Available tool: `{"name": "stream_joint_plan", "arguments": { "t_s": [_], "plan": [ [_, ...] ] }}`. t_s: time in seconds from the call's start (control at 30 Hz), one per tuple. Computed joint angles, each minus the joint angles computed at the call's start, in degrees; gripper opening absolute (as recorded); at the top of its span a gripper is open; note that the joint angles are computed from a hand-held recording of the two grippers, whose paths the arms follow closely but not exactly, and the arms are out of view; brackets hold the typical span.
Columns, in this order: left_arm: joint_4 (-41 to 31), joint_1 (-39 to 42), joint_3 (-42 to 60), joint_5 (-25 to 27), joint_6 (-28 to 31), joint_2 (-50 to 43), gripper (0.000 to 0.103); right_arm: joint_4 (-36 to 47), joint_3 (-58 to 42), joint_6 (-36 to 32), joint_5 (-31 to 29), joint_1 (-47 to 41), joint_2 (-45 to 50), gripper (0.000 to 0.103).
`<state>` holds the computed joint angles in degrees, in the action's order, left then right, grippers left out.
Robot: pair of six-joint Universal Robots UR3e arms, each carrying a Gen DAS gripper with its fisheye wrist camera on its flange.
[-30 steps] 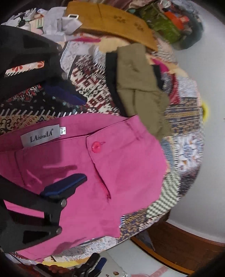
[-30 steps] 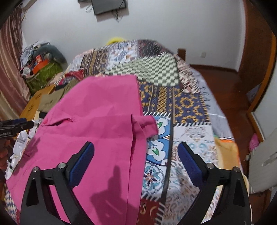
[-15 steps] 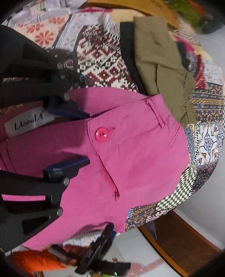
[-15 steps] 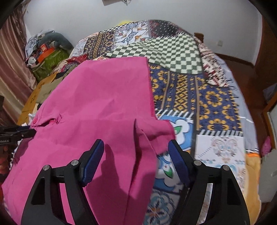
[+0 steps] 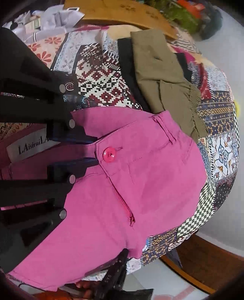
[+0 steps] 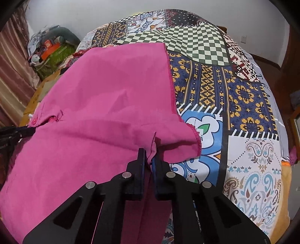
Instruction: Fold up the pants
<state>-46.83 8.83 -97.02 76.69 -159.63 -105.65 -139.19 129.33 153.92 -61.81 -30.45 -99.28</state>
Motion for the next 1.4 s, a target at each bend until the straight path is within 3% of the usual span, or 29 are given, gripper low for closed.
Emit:
{"name": "stream_joint_plan", "arguments": {
  "t_s": [0.23,0.4,0.47,0.53,0.6,0.7,0.8,1.0,1.17,1.2,1.27,1.3,1.33,1.4],
  "plan": [
    [-1.85,1.93,0.00,-1.42,1.36,0.39,0.018,2.10,-0.49,1.34,-0.55,-0.10,-0.25,0.005],
    [-6.33,3.16,1.42,-2.69,1.85,2.25,0.029,7.61,-0.17,-1.98,-1.65,-1.11,-6.69,0.007],
    [-6.47,3.55,1.80,-3.38,1.52,2.77,0.043,10.64,-0.25,-3.78,-1.03,-2.45,-9.82,0.014],
    [-6.32,3.76,2.74,-4.49,1.10,2.72,0.048,14.35,-0.14,-6.23,1.71,-5.93,-13.92,0.032],
    [-5.70,3.39,4.21,-4.78,0.71,1.86,0.052,16.17,-0.34,-7.41,4.03,-8.64,-16.21,0.044],
    [-5.56,1.97,8.32,-3.65,-1.12,-1.82,0.055,14.05,-1.73,-5.83,5.78,-9.91,-14.94,0.047],
    [-7.20,0.44,13.18,-1.62,-3.45,-6.62,0.055,6.95,-3.35,-0.18,4.91,-8.10,-8.80,0.048],
    [-5.25,-0.85,14.33,-0.81,-4.84,-10.01,0.055,-1.20,-6.68,8.27,3.02,-4.83,5.98,0.048],
    [-2.49,-2.31,12.97,1.35,-4.42,-9.74,0.049,-0.26,-9.18,7.86,2.08,-1.95,13.89,0.045],
    [-1.59,-2.70,12.53,2.07,-4.42,-9.65,0.047,-1.87,-8.18,7.91,1.82,-1.59,13.79,0.043],
    [-0.20,-3.29,11.90,3.17,-4.68,-9.45,0.039,-4.12,-7.25,7.74,0.79,-0.82,13.75,0.025],
    [1.53,-3.96,11.16,4.86,-5.32,-9.25,0.033,-3.65,-7.78,7.46,0.14,-0.34,14.01,0.010],
    [2.93,-4.80,10.91,7.27,-5.90,-9.41,0.021,-3.75,-8.03,7.59,-0.03,-0.10,14.43,0.009],
    [3.52,-4.72,10.49,7.42,-6.03,-9.25,0.020,-5.54,-7.33,7.34,-1.01,0.63,14.26,0.008]
  ]
}}
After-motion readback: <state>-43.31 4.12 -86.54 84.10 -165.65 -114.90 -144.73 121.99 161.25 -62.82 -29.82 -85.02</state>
